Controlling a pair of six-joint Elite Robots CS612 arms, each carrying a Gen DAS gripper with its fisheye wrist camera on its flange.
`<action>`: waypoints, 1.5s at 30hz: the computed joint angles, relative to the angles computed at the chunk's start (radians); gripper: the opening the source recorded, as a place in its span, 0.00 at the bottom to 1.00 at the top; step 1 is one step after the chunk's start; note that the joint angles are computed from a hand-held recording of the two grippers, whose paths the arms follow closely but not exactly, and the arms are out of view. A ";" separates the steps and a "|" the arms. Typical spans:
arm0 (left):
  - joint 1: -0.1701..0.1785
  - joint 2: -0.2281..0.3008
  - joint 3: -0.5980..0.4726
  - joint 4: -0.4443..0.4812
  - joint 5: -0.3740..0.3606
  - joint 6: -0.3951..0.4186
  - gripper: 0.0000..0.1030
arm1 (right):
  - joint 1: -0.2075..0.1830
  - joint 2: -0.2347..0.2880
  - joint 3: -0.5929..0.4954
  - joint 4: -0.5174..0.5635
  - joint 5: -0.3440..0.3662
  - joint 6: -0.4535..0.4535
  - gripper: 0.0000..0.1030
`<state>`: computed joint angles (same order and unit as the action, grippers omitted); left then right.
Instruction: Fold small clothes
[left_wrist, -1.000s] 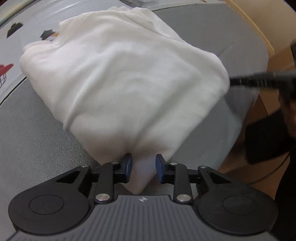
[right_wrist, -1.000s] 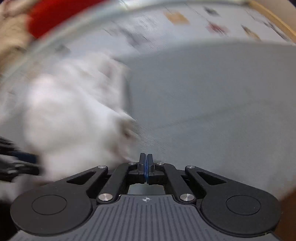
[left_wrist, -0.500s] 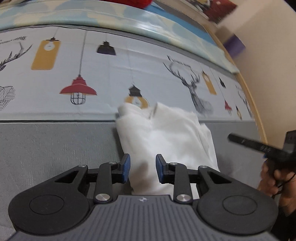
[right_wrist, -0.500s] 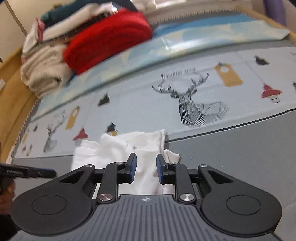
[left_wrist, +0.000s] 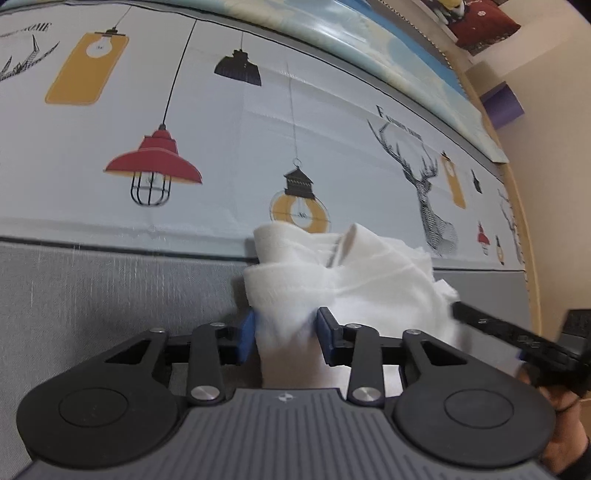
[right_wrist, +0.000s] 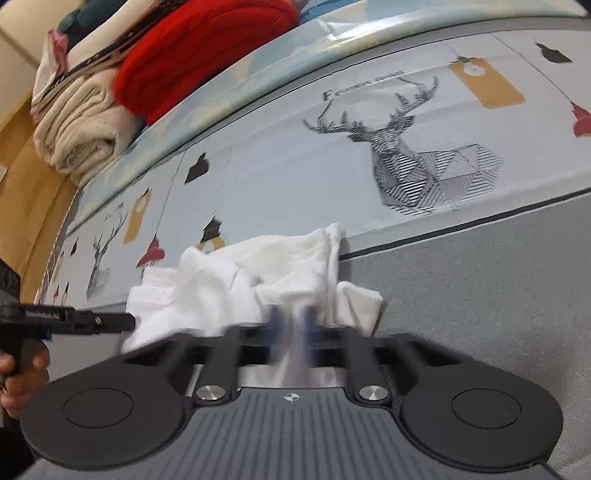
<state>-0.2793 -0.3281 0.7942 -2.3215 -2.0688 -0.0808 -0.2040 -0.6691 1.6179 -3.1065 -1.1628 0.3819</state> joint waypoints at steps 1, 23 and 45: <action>-0.001 0.004 -0.005 -0.008 -0.003 0.010 0.04 | 0.000 -0.001 0.006 -0.034 -0.016 0.017 0.04; -0.010 -0.050 0.072 -0.043 -0.096 0.261 0.18 | 0.015 -0.110 0.115 0.075 0.124 -0.397 0.27; -0.057 -0.140 0.258 -0.306 0.139 0.256 0.11 | -0.009 -0.108 0.153 0.008 0.129 -0.381 0.29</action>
<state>-0.3366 -0.4677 1.0523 -2.6273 -1.9301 0.1756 -0.2130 -0.7774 1.7711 -3.0981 -1.0339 0.0006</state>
